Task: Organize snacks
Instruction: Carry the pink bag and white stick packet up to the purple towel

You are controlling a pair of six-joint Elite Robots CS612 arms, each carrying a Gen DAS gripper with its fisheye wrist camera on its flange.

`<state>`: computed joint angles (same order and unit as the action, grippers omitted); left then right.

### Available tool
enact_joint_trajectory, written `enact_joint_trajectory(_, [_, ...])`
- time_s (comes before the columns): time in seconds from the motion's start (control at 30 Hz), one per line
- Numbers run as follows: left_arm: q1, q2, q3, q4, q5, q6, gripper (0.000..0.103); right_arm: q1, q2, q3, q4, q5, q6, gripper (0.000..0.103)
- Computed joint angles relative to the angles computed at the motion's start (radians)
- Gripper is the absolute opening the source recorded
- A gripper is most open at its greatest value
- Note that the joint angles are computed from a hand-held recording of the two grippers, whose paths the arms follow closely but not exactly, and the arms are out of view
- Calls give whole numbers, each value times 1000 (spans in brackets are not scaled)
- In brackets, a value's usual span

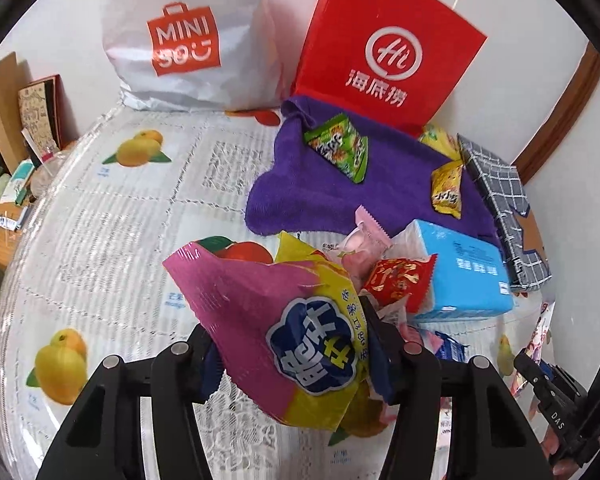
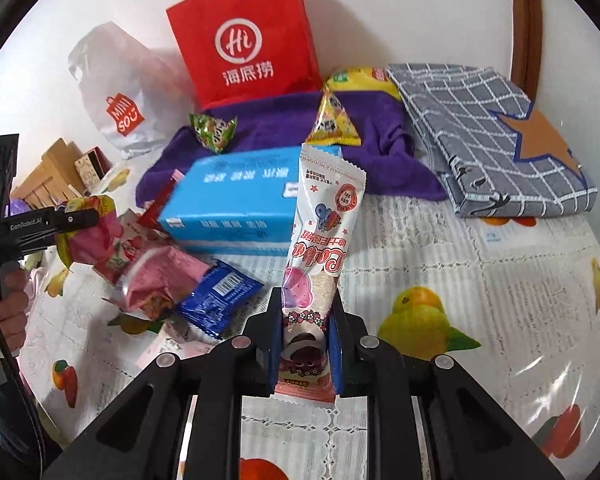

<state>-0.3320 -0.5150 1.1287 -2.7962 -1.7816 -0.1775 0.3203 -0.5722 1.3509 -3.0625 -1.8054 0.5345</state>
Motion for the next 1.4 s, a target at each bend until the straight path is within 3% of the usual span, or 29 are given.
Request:
enact_joint_trajectory(0.33, [4,-58,103,-111,-19,-1,55,12,-22,25,-36,-30,5,20])
enact_joint_trajectory(0.63, [-13,-96,163,-173,-41,31,55,24,-40,42,-56,-74,15,20])
enact_joint_trajectory(1.23, [-52,-99,151,-174,-61,87,55,24,-45,12,-42,-135,-10,20])
enact_joint_trajectory(1.4, [-59,-92,131,-159,-56,104,55,15,-42,-5,-16,-121,-7,20])
